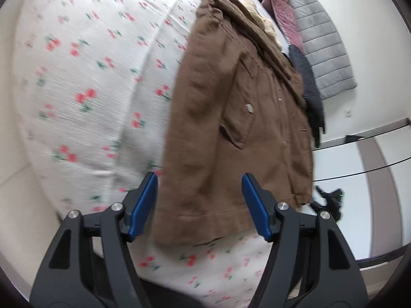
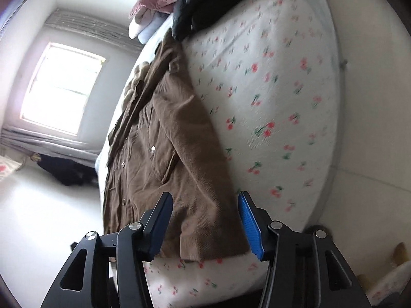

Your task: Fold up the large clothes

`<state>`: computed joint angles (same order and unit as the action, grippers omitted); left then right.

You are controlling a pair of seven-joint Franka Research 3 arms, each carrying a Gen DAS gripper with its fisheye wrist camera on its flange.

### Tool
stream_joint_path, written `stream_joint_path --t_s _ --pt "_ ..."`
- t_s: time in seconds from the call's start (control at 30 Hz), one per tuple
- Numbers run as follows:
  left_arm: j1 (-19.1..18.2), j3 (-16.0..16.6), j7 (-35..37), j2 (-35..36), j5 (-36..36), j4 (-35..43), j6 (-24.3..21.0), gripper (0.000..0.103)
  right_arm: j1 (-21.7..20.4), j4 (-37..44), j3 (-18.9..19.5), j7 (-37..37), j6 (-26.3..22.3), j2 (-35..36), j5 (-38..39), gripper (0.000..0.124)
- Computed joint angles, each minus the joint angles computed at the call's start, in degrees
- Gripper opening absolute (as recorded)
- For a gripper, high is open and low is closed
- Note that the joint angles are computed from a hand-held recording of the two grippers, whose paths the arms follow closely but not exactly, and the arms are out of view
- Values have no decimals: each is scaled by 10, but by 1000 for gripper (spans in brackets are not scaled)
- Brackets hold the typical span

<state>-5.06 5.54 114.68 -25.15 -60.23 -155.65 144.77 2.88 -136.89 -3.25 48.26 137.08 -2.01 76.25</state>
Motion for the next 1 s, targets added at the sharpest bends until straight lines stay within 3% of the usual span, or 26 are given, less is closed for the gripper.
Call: stream_joint_path --t_s 0.17,0.23,0.3,0.43,0.6,0.87,1.0 --pt "-8 -6 10 -5 -2 -4 2 67 5 0 5 -18 -8 7 32 55" --pt "-9 -1 8 -4 -6 -4 -5 58 3 -2 4 -22 -14 8 39 55" --pt "-7 2 3 7 -3 3 -24 37 2 -5 3 -19 -18 5 31 52" --pt "4 -14 -18 8 33 8 -34 34 9 0 9 -7 -2 4 -8 49" --pt "-3 -21 -50 -11 56 1 -14 22 13 3 10 17 6 4 -40 15" --pt "-52 15 -1 -73 -42 14 34 19 24 -3 -6 -96 1 -74 105 10" --pt "-63 25 32 -70 -85 56 50 18 33 40 -4 -100 12 -73 118 10"
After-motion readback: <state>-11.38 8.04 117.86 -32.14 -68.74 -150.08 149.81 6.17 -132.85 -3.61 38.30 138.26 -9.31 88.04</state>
